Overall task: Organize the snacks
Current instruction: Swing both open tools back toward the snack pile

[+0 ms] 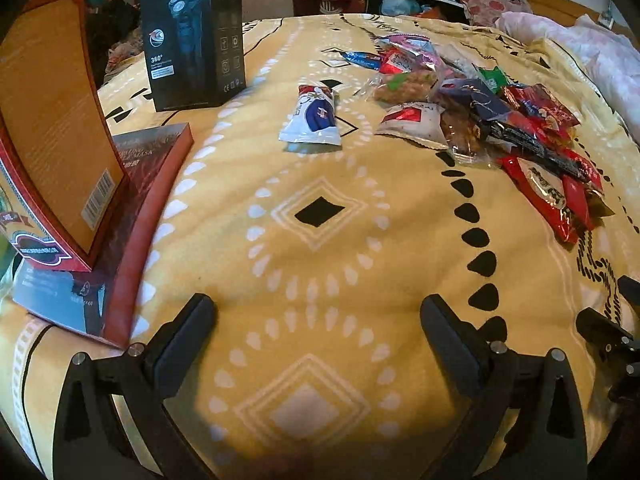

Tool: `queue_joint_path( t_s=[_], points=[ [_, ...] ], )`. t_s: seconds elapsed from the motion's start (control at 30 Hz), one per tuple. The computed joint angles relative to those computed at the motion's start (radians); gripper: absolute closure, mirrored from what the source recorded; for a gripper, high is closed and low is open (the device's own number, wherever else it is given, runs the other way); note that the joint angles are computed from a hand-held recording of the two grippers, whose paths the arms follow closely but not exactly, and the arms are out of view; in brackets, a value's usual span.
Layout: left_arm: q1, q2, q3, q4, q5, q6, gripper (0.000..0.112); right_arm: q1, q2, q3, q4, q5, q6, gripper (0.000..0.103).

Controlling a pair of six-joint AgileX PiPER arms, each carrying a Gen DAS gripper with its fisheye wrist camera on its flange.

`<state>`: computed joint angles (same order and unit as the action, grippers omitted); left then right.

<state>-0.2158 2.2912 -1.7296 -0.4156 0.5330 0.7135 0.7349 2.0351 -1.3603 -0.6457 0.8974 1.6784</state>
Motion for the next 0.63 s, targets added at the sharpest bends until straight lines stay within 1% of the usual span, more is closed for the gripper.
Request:
queue_joint_path(
  t_s=[0.17,0.23,0.37,0.53,0.63],
  points=[
    [-0.001,-0.003,0.019,-0.021,-0.029,0.028,0.009,0.014,0.001,0.02,-0.046,-0.007,0.083,0.0],
    [-0.001,-0.006,0.026,-0.026,-0.036,0.035,0.009,0.017,0.002,0.022,-0.057,-0.006,0.093,0.0],
    [-0.002,-0.005,0.025,-0.025,-0.039,0.037,0.009,0.019,0.001,0.019,-0.056,-0.001,0.089,0.0],
    [0.001,0.003,0.011,-0.026,-0.025,0.041,0.009,0.016,0.006,0.005,-0.039,0.01,0.069,0.0],
    [0.002,-0.005,0.029,-0.044,-0.041,0.06,0.009,0.018,0.004,0.006,-0.041,0.011,0.056,0.0]
  ],
)
